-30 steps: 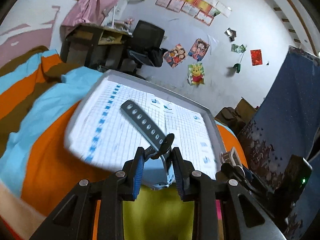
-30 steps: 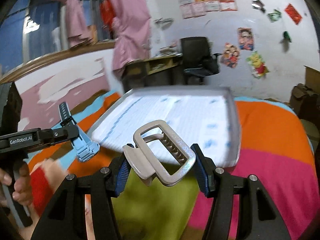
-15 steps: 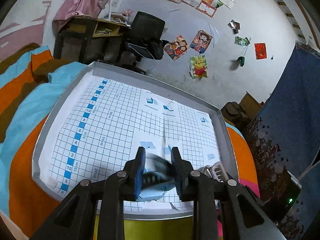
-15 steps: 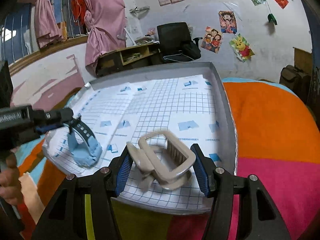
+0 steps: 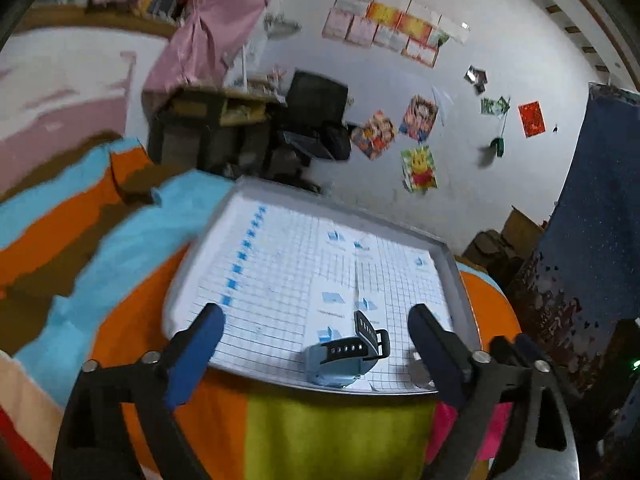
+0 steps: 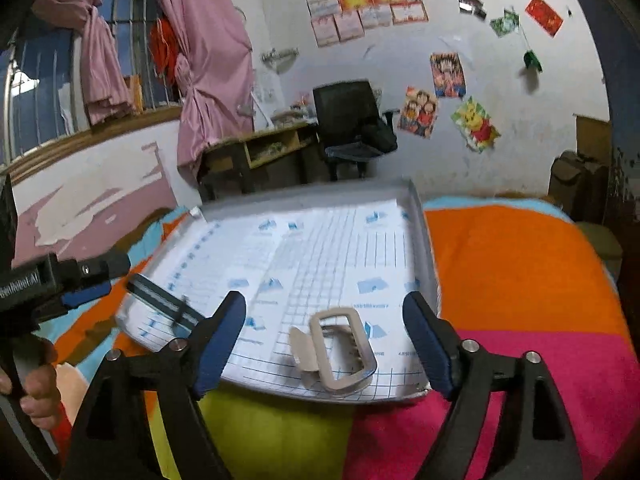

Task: Organize jewelry

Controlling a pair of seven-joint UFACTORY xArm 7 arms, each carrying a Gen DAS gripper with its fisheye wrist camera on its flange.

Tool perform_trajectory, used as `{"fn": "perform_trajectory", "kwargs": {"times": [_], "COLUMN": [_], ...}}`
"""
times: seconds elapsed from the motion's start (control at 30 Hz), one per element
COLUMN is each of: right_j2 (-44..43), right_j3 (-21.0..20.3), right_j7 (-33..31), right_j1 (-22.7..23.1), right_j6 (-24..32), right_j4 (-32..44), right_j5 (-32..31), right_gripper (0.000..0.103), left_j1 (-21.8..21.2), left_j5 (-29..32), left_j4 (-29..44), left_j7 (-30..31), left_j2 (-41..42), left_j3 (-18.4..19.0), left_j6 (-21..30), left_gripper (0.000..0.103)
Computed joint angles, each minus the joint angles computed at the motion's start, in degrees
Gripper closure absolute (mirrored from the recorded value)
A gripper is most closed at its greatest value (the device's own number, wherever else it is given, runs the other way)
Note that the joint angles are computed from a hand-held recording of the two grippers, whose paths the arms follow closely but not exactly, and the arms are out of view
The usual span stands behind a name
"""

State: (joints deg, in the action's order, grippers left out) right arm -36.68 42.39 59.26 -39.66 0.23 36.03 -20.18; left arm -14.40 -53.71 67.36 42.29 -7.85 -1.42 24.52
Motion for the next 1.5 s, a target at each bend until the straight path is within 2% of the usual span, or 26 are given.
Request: {"fn": "perform_trajectory", "kwargs": {"times": [0.13,0.23,0.43,0.67,0.87,1.17,1.33,1.5], "right_j2": [-6.4,-12.0,-20.9,-31.8,-38.3,-42.1,-43.3,-43.9], "right_j3": [-2.6,-3.8,-6.2,-6.7,-4.1,2.1,5.1,7.8], "right_j7": [-0.2,-0.3,0.2,1.3,2.7,6.2,8.8,9.6], "right_j1": [4.3,7.5,16.1,26.3,34.0,44.6,47.1,46.7], "right_j6": [2.7,6.0,13.9,25.2,35.9,51.6,58.5,64.3], "right_j4": [-1.4,-2.3,-3.8,-4.5,-3.7,-1.6,0.5,3.8], "right_j5": [0.6,0.3,0.0,-0.1,1.3,5.6,6.9,7.1], "right_gripper": [0.013,0.012,0.010,0.009,0.006,0.005,0.003,0.003], "left_j1": [-1.0,-2.5,-5.4,-5.4,-3.5,2.5,4.8,6.0], "left_j5": [-2.8,-2.5,1.2,7.8,14.7,26.2,29.0,30.0], "left_j4": [-5.9,-10.3,-19.9,-29.6,-36.0,-42.9,-44.7,-45.4], "left_j7": [4.9,6.0,7.5,4.1,1.8,-3.4,-3.8,-4.2], "left_j2": [-7.1,-12.2,-24.1,-38.2,-49.7,-64.3,-70.0,-72.9], "left_j3": [1.6,3.3,7.2,10.2,13.0,18.6,21.2,22.5], "left_j6": [-2.9,-5.1,-7.0,-6.6,-2.3,11.3,15.7,17.6], "left_gripper": [0.003,0.001,0.000,0.000,0.000,0.000,0.000,0.000]}}
